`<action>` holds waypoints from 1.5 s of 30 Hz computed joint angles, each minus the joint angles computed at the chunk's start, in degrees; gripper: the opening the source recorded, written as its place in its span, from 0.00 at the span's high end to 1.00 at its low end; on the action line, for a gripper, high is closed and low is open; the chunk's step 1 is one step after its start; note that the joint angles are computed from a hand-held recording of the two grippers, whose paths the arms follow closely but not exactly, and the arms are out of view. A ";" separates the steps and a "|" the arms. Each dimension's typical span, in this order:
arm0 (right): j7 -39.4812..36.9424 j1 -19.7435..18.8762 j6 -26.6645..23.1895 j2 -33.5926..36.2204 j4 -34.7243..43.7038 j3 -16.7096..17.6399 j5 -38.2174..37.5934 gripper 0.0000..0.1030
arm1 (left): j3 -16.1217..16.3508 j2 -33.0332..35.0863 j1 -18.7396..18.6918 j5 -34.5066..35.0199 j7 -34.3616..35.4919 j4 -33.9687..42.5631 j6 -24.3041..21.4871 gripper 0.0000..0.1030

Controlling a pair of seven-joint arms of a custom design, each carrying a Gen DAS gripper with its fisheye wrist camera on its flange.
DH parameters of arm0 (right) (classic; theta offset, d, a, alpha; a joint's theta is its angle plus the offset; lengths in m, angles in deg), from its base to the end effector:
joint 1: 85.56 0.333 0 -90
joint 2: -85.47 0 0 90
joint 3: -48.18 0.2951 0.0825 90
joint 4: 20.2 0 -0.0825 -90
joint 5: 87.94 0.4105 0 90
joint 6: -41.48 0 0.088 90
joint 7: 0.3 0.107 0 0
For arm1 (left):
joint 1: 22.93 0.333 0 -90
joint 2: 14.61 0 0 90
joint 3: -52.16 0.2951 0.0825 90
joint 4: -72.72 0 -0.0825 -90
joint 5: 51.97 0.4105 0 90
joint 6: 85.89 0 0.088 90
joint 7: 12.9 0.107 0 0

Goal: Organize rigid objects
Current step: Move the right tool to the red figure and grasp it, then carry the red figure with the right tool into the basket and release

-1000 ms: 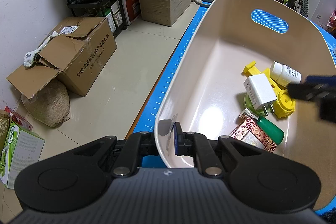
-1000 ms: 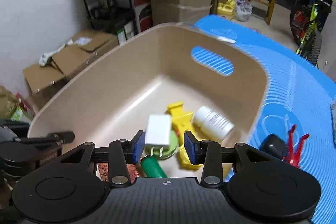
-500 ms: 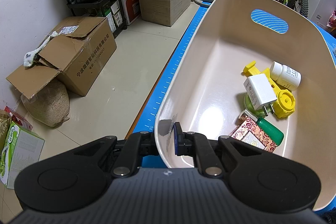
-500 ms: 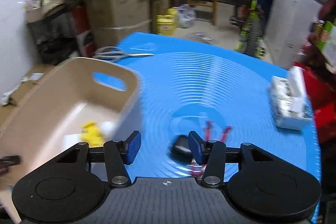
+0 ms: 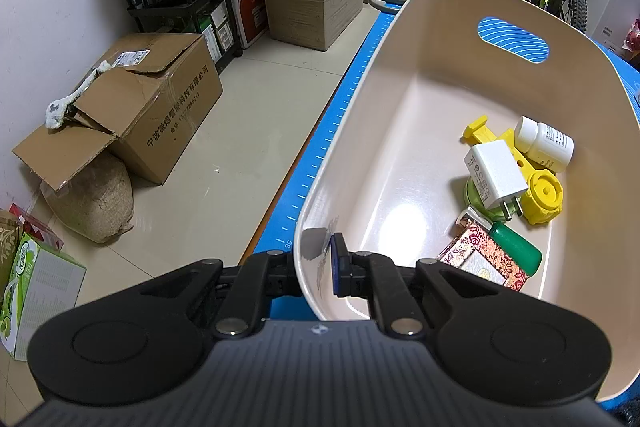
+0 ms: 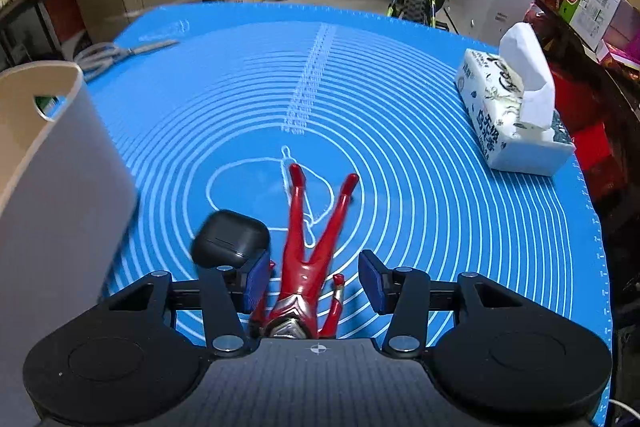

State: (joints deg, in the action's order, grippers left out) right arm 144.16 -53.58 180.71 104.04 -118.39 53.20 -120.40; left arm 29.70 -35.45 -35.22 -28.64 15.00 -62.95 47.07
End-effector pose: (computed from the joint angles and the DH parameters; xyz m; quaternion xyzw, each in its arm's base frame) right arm 0.5619 0.4145 0.4112 -0.6938 0.6630 -0.2052 0.1922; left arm 0.4123 -0.2833 0.4549 -0.7585 0.5941 -0.1448 0.2253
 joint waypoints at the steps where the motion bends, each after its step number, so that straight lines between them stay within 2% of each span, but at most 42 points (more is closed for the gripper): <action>1: -0.48 -0.03 -0.55 0.59 0.58 0.04 0.17 0.44 | 0.01 0.00 -0.01 0.00 0.00 0.00 0.00 0.87; 6: -1.17 0.19 -1.74 2.19 1.80 -0.13 0.88 0.47 | 0.03 0.02 -0.02 0.08 0.02 0.05 -0.09 0.86; 10: -0.25 0.12 -0.22 1.89 0.78 -0.38 1.14 0.47 | 0.08 0.08 0.01 0.10 0.17 0.25 -0.34 0.86; 12: -0.26 -0.26 1.07 1.65 0.12 -0.27 1.64 0.56 | 0.16 0.07 0.03 0.09 0.31 0.38 -0.55 0.86; 15: 0.84 0.22 2.09 1.17 -0.79 -0.51 0.57 0.58 | 0.32 0.02 0.07 0.02 0.57 0.47 -0.65 0.86; 19: 4.90 0.43 3.84 -0.43 -3.28 -0.99 -0.84 0.59 | 0.28 0.01 0.08 0.06 0.62 0.43 -0.56 0.86; 26: 13.60 0.24 7.40 -6.36 -9.85 -1.31 -8.70 0.59 | 0.15 0.06 0.17 0.05 0.52 0.47 -0.57 0.86; 33: 15.93 -1.60 8.72 -10.98 -12.65 0.66 -11.50 0.59 | 0.16 0.07 0.13 0.10 0.47 0.46 -0.60 0.86; 39: 18.31 -1.19 7.08 -13.51 -12.30 2.38 -18.10 0.59 | 0.13 0.11 0.04 0.11 0.13 0.41 -0.62 0.86; 45: 18.78 -0.78 8.61 -14.40 -10.47 3.92 -20.64 0.59 | 0.13 0.17 -0.02 0.16 0.05 0.45 -0.63 0.86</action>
